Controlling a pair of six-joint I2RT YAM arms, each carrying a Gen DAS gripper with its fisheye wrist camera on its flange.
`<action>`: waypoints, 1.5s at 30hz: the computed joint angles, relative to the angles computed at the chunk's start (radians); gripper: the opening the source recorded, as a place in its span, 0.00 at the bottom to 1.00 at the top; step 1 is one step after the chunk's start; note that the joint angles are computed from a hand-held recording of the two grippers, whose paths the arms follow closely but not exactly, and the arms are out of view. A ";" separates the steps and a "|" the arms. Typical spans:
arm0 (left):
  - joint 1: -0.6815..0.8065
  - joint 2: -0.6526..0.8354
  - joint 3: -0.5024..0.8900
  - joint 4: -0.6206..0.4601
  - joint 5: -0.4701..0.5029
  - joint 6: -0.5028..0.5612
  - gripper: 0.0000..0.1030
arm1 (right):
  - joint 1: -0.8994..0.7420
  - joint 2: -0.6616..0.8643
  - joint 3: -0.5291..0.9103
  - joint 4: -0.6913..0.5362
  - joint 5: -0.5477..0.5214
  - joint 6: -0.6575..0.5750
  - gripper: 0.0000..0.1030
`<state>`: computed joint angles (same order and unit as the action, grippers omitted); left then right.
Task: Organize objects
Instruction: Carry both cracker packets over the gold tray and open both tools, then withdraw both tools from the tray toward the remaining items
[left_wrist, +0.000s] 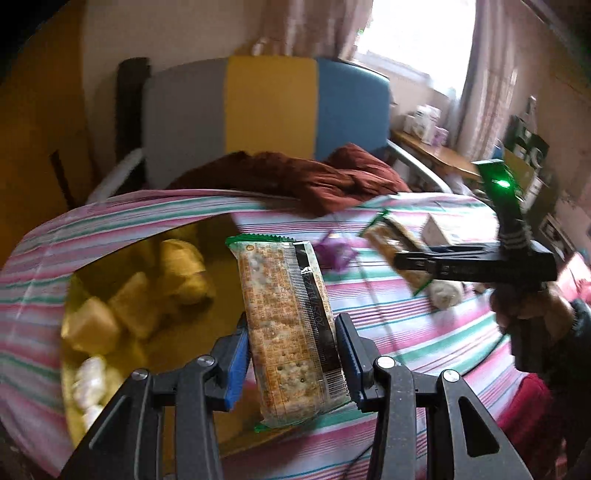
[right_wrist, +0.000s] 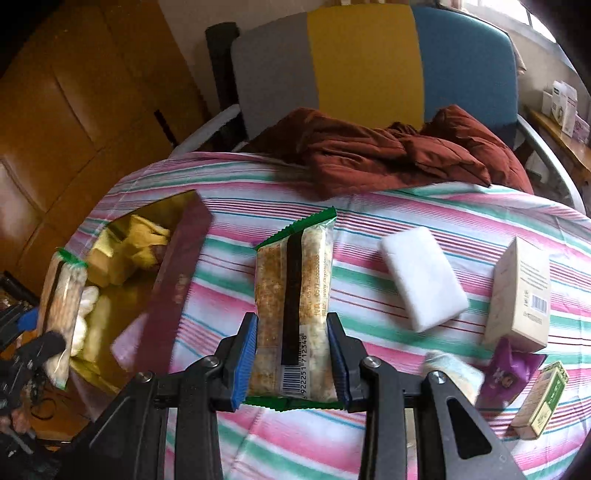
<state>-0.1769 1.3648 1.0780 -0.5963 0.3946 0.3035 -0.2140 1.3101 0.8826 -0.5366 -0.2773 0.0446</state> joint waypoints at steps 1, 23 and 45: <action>0.028 -0.002 -0.005 -0.001 0.007 0.005 0.43 | 0.030 -0.016 0.001 -0.007 0.010 0.021 0.35; 0.416 0.112 -0.059 -0.007 0.094 0.190 0.45 | 0.598 0.050 0.069 0.137 0.111 0.467 0.37; 0.477 -0.025 -0.063 0.018 0.141 0.162 0.66 | 0.758 0.005 0.058 0.064 0.306 0.607 0.49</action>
